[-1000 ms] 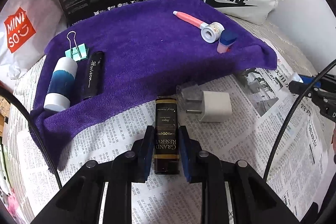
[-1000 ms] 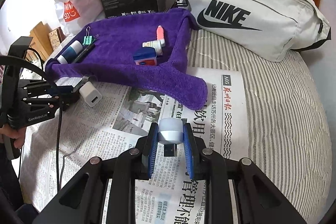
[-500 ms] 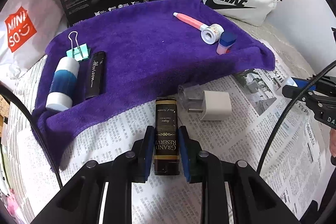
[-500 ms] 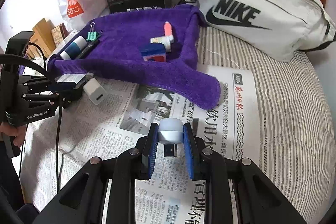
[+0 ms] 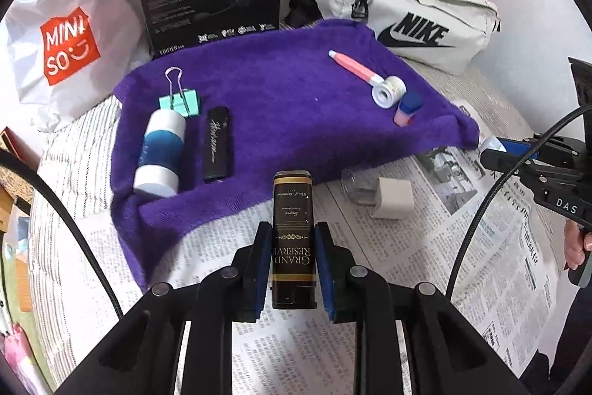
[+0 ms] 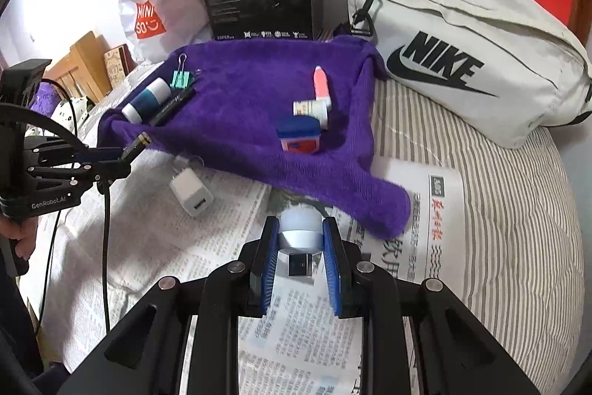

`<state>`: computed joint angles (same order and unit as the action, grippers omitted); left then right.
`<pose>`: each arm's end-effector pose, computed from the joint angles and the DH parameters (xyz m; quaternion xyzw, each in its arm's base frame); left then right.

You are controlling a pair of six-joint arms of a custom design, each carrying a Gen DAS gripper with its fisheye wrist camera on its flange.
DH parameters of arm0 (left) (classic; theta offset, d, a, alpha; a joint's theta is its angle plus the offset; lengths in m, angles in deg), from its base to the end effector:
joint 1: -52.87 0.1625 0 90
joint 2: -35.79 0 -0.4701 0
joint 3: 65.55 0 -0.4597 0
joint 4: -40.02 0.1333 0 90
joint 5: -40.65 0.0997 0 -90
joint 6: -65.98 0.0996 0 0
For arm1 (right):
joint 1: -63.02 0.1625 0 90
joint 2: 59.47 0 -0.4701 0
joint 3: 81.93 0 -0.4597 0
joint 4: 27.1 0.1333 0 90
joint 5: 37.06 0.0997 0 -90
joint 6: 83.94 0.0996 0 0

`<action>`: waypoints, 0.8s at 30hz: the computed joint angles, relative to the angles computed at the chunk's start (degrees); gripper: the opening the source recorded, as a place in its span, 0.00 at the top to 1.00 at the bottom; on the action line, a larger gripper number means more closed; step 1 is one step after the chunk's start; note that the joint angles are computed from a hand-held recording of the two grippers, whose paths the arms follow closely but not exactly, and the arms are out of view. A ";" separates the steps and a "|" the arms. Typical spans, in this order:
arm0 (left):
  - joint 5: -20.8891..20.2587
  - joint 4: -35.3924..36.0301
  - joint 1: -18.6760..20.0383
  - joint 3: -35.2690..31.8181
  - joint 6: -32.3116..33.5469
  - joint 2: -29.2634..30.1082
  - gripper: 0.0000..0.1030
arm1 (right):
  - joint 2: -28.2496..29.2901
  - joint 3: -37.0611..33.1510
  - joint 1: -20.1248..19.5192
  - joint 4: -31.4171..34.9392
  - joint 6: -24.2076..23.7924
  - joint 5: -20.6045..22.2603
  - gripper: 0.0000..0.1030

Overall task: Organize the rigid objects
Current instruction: 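Carry the bottle with the left gripper while the right gripper carries the light to the towel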

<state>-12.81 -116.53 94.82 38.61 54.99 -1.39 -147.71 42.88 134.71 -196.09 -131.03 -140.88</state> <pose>-0.3572 -0.5800 -0.0573 0.3029 0.9000 -0.1514 0.2746 -0.0602 -0.5304 0.3543 0.1878 -0.9073 0.2416 0.2884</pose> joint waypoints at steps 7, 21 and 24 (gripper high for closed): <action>-0.97 -1.46 0.59 -0.72 1.21 -0.73 0.78 | 0.78 -1.69 1.10 0.81 0.54 0.62 0.77; -1.16 0.64 3.06 -6.27 1.60 0.69 0.78 | 5.53 -7.59 3.56 1.66 1.03 0.56 0.77; -1.22 1.07 3.57 -6.99 1.55 0.95 0.78 | 7.24 -9.52 4.11 2.22 1.65 0.50 0.77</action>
<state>-14.03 -115.46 98.39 31.62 56.54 -0.44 -140.48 33.37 138.82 -193.86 -129.38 -140.37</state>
